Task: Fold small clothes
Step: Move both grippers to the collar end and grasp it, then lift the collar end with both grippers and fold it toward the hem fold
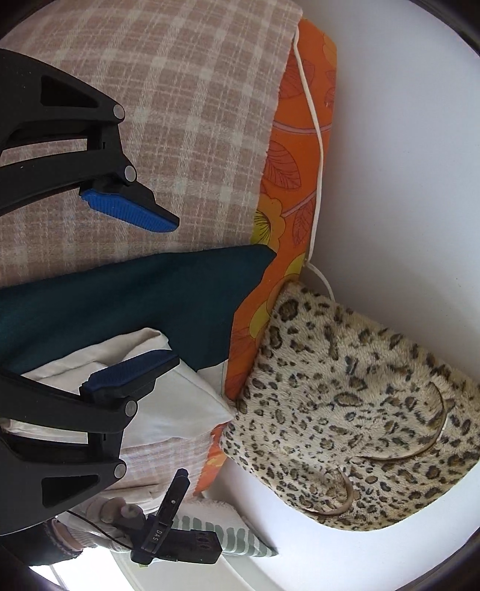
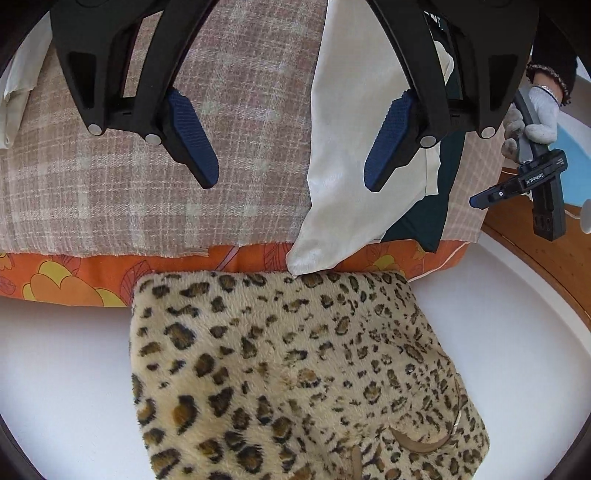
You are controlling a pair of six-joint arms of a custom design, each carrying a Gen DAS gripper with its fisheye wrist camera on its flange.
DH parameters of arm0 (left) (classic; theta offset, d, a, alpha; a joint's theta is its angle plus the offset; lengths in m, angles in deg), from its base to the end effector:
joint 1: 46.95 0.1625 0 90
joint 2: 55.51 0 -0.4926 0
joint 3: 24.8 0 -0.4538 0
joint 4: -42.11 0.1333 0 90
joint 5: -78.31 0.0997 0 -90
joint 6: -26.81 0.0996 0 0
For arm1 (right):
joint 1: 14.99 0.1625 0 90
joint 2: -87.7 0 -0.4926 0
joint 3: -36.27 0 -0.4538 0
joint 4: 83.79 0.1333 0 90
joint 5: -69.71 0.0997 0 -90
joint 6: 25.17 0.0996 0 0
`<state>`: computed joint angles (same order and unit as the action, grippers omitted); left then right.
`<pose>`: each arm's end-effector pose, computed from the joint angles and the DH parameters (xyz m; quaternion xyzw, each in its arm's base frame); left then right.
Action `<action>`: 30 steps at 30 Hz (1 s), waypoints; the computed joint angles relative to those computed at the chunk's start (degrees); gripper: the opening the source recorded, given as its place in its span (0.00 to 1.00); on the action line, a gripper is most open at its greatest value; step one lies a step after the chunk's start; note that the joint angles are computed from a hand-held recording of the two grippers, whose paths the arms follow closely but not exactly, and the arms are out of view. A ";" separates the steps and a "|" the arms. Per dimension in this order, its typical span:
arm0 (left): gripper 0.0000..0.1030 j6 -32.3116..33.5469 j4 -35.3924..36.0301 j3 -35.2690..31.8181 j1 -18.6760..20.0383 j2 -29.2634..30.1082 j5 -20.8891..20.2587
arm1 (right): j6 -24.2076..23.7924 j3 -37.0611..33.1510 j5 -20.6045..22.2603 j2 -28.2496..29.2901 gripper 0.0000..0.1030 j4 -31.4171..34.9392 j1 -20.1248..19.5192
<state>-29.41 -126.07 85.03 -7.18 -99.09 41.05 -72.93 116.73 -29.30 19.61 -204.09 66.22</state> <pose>-0.3633 -0.5790 0.0483 -0.0927 0.8875 -0.4096 0.1899 0.0014 -0.7614 0.4594 0.3169 -0.9324 0.1001 0.1419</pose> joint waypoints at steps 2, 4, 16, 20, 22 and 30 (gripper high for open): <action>0.64 0.45 0.45 -0.77 1.21 0.71 -0.21 | 0.59 -1.36 0.56 1.77 0.76 0.41 -0.26; 0.64 1.24 0.24 -1.43 2.21 1.45 -0.92 | 0.36 -1.99 0.50 3.18 0.74 -0.37 -0.28; 0.61 9.72 -6.60 -5.15 5.21 4.31 -1.13 | 3.44 -6.41 2.86 9.46 0.54 4.07 0.07; 0.55 11.00 -3.19 -6.89 5.27 5.08 0.49 | 2.75 -5.30 1.96 9.95 0.39 1.94 0.89; 0.44 10.81 -3.47 -7.18 5.55 5.20 0.30 | 2.87 -4.50 1.31 9.85 0.27 0.15 1.07; 0.03 9.88 0.50 -9.28 5.43 6.48 3.25 | 0.97 -0.70 1.40 9.03 0.05 -5.27 2.01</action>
<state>-19.53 -125.57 75.75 -1.75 -92.61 44.30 -71.95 116.03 -27.90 28.64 -209.37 68.24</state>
